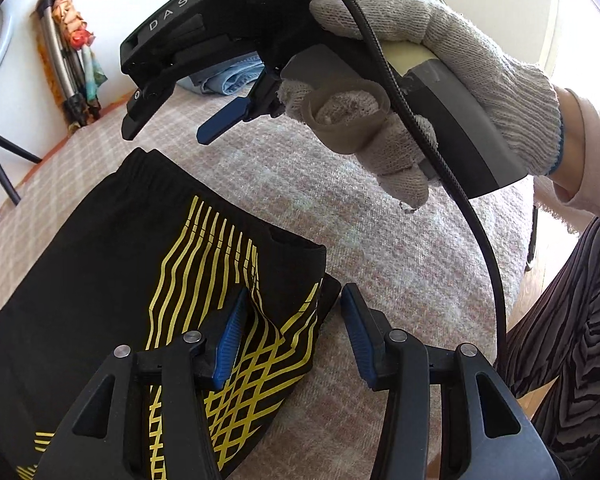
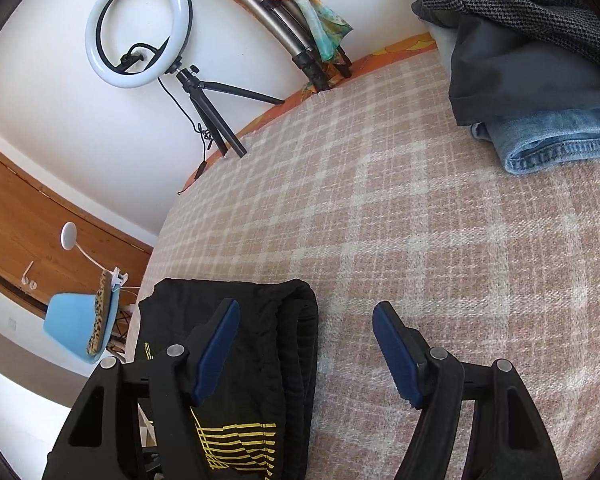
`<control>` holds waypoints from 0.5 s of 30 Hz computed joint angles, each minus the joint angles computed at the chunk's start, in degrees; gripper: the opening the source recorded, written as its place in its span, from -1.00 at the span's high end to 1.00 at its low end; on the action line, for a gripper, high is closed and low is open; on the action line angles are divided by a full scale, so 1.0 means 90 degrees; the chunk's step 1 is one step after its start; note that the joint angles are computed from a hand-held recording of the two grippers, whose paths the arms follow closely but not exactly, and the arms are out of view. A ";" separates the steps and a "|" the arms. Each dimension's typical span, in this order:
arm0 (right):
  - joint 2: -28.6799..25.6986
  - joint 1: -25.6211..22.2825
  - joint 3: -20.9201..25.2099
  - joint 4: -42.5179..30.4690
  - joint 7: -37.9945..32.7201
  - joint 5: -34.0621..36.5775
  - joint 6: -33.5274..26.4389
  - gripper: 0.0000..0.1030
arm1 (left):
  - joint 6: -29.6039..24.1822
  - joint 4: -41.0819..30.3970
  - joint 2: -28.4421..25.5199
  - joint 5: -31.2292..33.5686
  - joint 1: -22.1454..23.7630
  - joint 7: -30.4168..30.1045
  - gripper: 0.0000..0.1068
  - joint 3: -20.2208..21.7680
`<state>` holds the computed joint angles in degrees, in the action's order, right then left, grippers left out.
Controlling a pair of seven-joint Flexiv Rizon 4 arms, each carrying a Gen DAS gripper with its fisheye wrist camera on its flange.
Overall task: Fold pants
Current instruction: 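Close the left gripper on the folded shorts edge while the right gripper grasps beside it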
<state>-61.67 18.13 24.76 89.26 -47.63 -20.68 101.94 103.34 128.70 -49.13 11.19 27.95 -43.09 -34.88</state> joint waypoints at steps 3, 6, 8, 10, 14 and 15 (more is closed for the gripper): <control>-0.0075 0.0002 0.0052 -0.0110 -0.0013 -0.0023 -0.0101 -0.36 | -0.0059 0.0006 -0.0083 -0.0082 0.0220 -0.0168 0.51 -0.0237; -0.0111 0.0081 0.0034 -0.0209 -0.0076 -0.0026 -0.0233 -0.36 | -0.0234 0.0072 -0.0345 -0.0168 0.0887 -0.0346 0.79 -0.0851; -0.0084 0.0247 -0.0132 -0.0254 -0.0108 0.0043 -0.0227 -0.36 | -0.0334 0.0119 -0.0578 -0.0189 0.1344 -0.0427 0.81 -0.1247; -0.0067 0.0350 -0.0224 -0.0288 -0.0130 0.0105 -0.0234 -0.36 | -0.0285 0.0197 -0.0725 -0.0154 0.1598 -0.0495 0.82 -0.1444; -0.0294 0.0168 0.0192 -0.0488 -0.0274 0.0023 -0.0319 -0.19 | -0.0223 0.0312 -0.0856 -0.0007 0.1940 -0.0606 0.83 -0.1701; -0.0284 0.0251 0.0114 -0.0520 -0.0277 0.0058 -0.0322 -0.14 | -0.0209 0.0329 -0.0864 0.0016 0.1990 -0.0646 0.83 -0.1750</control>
<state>-64.23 20.39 25.78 84.58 -50.13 -20.16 99.03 101.46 131.66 -56.90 11.33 45.87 -48.91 -50.63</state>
